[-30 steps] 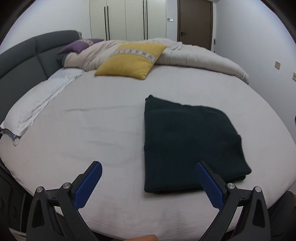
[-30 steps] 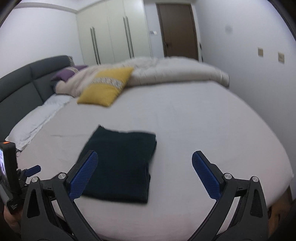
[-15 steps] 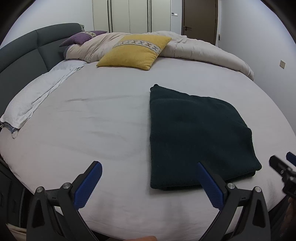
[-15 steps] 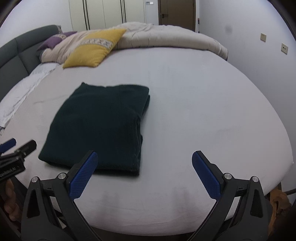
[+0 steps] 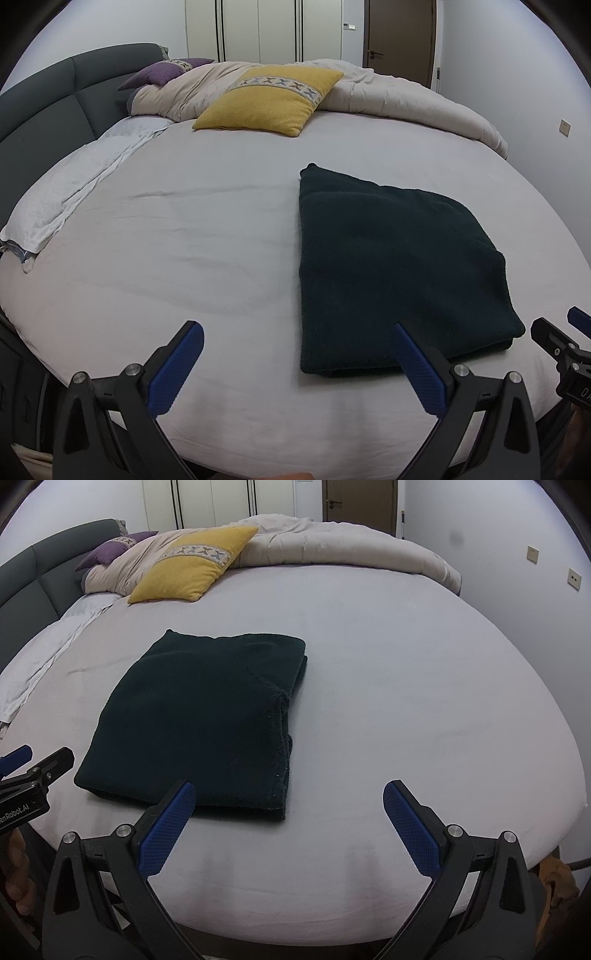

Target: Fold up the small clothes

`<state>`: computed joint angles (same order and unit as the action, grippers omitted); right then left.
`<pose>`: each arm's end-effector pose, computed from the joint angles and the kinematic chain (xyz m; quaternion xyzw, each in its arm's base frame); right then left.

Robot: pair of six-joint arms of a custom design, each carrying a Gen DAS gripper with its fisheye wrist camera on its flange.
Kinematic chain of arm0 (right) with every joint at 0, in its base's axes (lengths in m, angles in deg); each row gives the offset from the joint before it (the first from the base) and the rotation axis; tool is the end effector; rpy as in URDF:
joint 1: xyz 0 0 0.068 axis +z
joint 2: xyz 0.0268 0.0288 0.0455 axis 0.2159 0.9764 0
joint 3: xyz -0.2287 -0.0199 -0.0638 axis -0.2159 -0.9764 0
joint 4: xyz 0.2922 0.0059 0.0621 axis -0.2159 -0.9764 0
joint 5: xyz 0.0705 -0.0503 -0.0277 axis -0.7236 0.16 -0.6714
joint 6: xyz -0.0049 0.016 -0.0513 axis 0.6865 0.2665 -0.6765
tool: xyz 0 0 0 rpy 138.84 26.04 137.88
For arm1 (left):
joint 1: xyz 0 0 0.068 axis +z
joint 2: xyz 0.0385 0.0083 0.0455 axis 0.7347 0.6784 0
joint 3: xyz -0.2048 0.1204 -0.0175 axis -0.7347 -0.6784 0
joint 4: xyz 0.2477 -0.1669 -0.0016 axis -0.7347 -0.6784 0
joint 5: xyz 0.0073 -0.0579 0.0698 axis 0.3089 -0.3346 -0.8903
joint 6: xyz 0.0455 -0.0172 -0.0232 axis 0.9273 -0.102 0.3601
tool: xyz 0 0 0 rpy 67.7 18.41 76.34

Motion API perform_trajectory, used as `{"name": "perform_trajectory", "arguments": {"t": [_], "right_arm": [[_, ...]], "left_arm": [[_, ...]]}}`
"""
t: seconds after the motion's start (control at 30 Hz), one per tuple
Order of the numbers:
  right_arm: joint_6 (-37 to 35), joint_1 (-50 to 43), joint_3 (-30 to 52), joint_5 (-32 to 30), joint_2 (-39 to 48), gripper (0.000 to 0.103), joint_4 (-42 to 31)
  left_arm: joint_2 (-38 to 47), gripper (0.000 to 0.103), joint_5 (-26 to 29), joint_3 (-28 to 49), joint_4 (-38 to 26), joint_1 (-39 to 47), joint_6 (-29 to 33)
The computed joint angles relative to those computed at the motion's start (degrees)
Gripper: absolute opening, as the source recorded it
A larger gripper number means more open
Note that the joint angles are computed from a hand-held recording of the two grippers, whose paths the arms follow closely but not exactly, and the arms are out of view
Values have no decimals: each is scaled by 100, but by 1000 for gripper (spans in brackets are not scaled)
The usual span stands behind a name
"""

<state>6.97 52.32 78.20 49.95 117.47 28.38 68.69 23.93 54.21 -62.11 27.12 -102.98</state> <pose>0.3005 0.2307 0.1148 0.0296 0.9400 -0.0080 0.3397 0.2589 -0.0861 0.1622 -0.0027 0.9323 0.0025 0.3617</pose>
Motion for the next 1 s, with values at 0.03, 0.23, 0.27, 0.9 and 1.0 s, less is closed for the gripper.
{"name": "perform_trajectory", "arguments": {"t": [0.03, 0.23, 0.27, 0.9, 1.0], "right_arm": [[4, 8, 7, 4, -14, 103, -19], [38, 31, 53, 3, 1, 103, -57], [45, 37, 51, 0, -10, 103, -63], [182, 157, 164, 17, 70, 103, -131], [190, 165, 169, 10, 76, 103, -127]], "left_arm": [[3, 103, 7, 0, 1, 2, 1], [9, 103, 11, -1, 2, 5, 10], [7, 103, 11, -2, -5, 4, 9], [65, 103, 86, -22, 41, 45, 12], [59, 103, 90, -28, 38, 41, 11]]}}
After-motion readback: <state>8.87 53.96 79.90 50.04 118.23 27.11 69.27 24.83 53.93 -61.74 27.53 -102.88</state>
